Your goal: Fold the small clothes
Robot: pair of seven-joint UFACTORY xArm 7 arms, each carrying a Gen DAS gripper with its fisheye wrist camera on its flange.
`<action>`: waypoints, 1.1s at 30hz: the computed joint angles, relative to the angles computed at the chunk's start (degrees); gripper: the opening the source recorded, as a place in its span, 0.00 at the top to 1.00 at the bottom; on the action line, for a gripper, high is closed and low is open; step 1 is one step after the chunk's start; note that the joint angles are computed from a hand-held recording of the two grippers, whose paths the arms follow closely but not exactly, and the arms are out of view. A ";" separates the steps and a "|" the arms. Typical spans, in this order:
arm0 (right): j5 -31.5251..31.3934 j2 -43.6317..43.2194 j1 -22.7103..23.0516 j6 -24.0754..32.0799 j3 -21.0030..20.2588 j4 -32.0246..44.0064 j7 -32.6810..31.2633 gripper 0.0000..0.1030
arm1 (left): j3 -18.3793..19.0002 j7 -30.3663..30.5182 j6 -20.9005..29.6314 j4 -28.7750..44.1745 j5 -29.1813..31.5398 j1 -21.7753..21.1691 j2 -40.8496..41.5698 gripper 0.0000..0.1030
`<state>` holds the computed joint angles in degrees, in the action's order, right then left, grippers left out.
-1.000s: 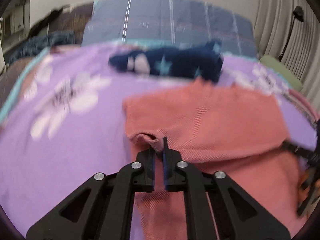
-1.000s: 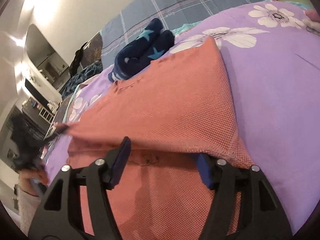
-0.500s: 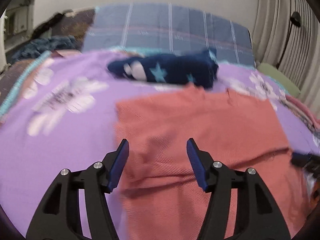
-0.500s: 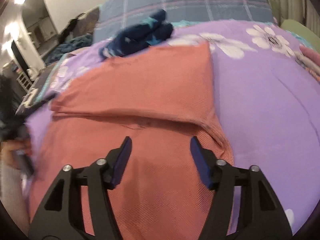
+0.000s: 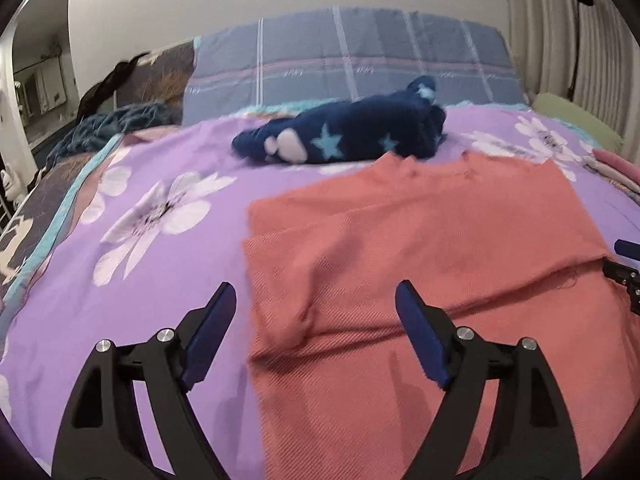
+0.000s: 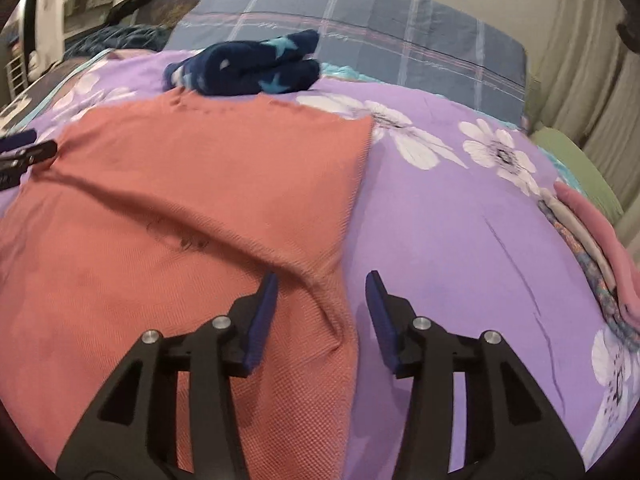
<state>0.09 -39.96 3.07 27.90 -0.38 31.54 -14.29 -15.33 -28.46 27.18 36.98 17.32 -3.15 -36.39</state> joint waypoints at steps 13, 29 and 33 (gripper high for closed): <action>1.51 3.05 -2.09 1.08 -1.13 1.76 4.21 0.75 | 6.44 1.84 4.51 -3.61 -7.44 -1.00 -2.16 0.20; 4.57 4.28 -1.72 3.13 -3.07 3.36 5.96 0.72 | 6.51 2.51 5.26 -3.23 -9.02 -0.39 -1.23 0.13; 3.79 1.99 -2.95 6.83 -1.96 3.90 7.16 0.72 | 5.99 2.02 5.31 -3.27 -8.55 0.14 -1.66 0.13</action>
